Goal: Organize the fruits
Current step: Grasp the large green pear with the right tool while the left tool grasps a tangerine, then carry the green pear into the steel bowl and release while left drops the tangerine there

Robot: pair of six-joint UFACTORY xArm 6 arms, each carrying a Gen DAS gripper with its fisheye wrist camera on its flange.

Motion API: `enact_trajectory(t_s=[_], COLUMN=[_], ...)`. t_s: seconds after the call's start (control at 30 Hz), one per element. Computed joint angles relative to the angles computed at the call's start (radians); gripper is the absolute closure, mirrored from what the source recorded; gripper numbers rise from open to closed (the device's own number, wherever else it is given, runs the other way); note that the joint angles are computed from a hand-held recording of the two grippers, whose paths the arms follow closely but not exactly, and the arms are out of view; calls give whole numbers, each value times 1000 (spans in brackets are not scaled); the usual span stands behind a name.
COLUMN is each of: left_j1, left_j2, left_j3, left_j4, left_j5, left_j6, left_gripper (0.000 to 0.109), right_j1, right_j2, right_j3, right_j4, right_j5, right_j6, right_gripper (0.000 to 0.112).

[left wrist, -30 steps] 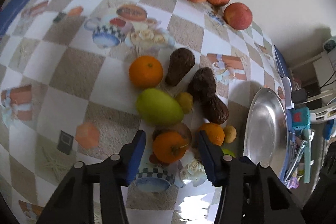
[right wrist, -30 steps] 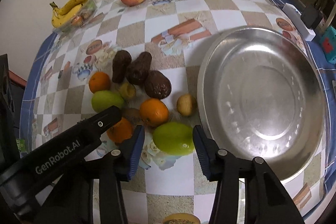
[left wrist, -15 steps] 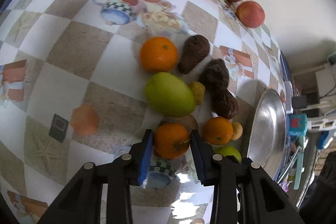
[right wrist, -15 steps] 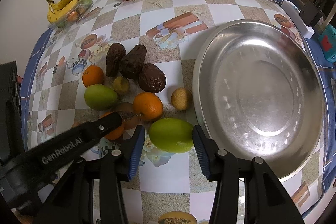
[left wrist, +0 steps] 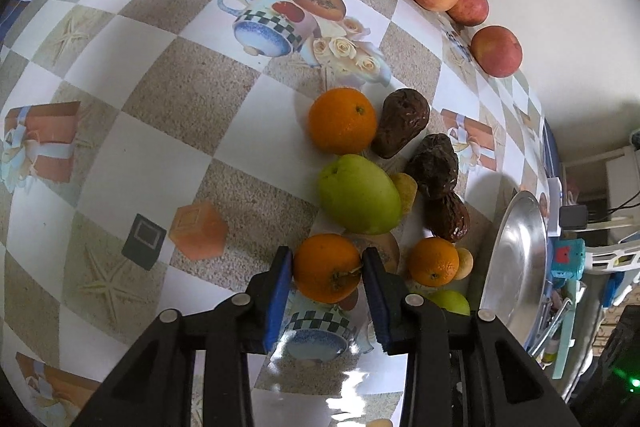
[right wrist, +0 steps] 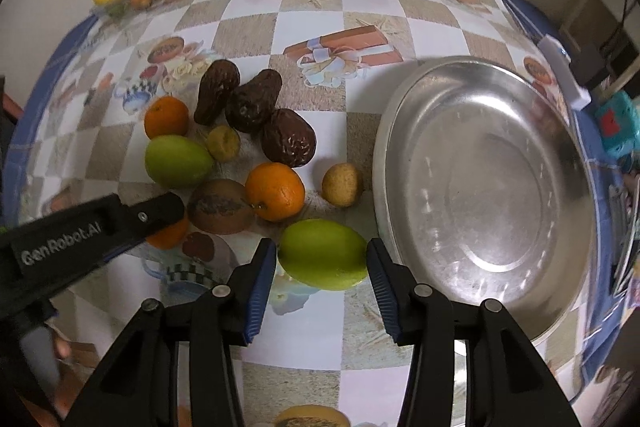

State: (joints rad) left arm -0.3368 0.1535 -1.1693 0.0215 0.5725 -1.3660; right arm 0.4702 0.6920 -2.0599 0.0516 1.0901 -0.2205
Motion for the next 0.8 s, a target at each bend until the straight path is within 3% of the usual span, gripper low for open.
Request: enact_trajectory(t_s=[0.43, 0.63, 0.8], left_j1=[0, 3, 4], left_j2=[-4, -9, -25], left_j3=[7, 15, 25], left_j4=[-3, -5, 28], left_j5=[-7, -16, -17], left_j6=[-5, -20, -54], left_gripper=[70, 70, 71], right_j1=[16, -10, -9], right_j2=[-23, 5, -20], right_j3=[48, -18, 4], right_j4=[-47, 102, 145], right_j5=[-51, 21, -3], right_j6=[-28, -57, -72], right_gripper=[64, 65, 65])
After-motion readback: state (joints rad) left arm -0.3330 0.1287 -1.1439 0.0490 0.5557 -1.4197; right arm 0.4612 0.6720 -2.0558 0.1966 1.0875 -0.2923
